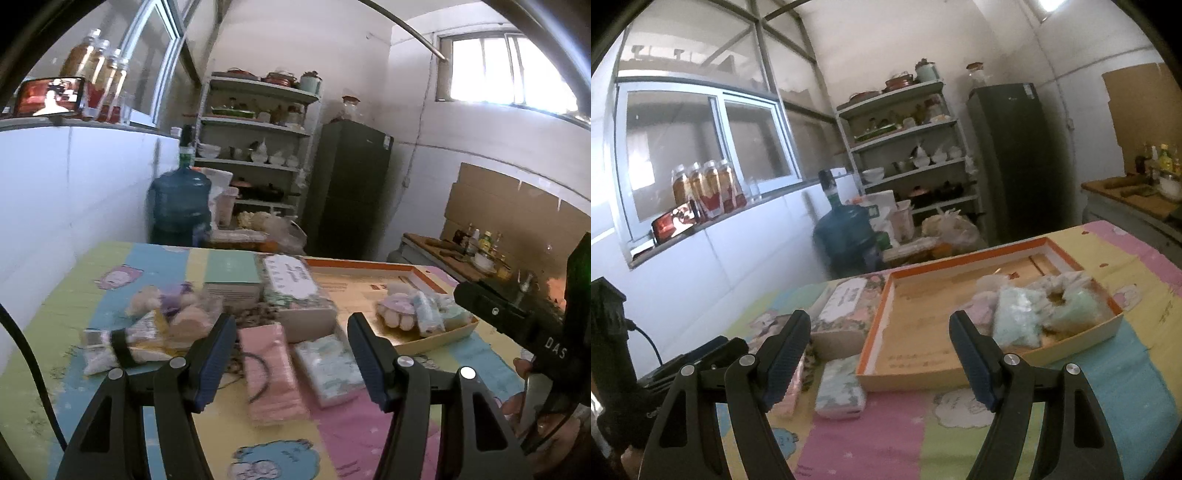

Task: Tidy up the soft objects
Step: 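Move both tools back toward the pile of soft items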

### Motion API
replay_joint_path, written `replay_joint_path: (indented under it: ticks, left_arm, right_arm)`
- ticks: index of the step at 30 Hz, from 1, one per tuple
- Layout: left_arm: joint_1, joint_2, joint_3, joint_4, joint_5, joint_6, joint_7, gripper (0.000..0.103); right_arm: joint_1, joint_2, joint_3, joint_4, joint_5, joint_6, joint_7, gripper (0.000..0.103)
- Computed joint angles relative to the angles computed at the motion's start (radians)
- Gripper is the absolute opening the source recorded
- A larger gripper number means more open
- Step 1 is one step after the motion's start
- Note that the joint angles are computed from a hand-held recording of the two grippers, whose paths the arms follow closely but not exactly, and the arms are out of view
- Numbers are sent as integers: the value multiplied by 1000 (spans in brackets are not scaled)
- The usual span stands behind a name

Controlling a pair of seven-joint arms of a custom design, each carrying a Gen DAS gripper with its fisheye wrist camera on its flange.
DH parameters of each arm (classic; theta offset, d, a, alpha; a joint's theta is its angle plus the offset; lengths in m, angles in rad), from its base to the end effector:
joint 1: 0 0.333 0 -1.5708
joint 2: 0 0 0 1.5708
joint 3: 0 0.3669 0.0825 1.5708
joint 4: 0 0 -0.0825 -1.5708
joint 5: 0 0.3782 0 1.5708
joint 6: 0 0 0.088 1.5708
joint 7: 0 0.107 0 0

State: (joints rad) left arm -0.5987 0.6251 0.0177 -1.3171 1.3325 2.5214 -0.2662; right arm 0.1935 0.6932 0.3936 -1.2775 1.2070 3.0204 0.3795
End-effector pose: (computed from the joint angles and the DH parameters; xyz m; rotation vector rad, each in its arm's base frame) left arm 0.6560 -0.4466 0.4737 -1.7590 1.2776 -1.0476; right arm 0.7449 0.2857 0.4787 -1.6213 1.0754 -0.3482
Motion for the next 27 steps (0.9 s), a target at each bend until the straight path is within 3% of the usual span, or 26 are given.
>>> replay_joint_path:
  ticks: [5,14,17,20,27]
  left_arm:
    - [1,-56,0,-87,56,-12,-60,63]
    - [54,-116,-36,-196,122,16,-153,63]
    - [70,-130,-46,-224,144,25,-190,63]
    - [85,-143,-54,-250,167,33,-226,63]
    - [117,-160,-71,-291,204,58,-289,63]
  right_arm:
    - [39,-5,-27,-20,-52,8,49,79]
    - [134,24,-135,-18,-272,-63,302,79]
    - [203,45,-229,-2,-405,-106,450,79]
    - [291,82,-365,41,-557,-168,639,79]
    - [333,142,-430,121,-733,-230,820,79]
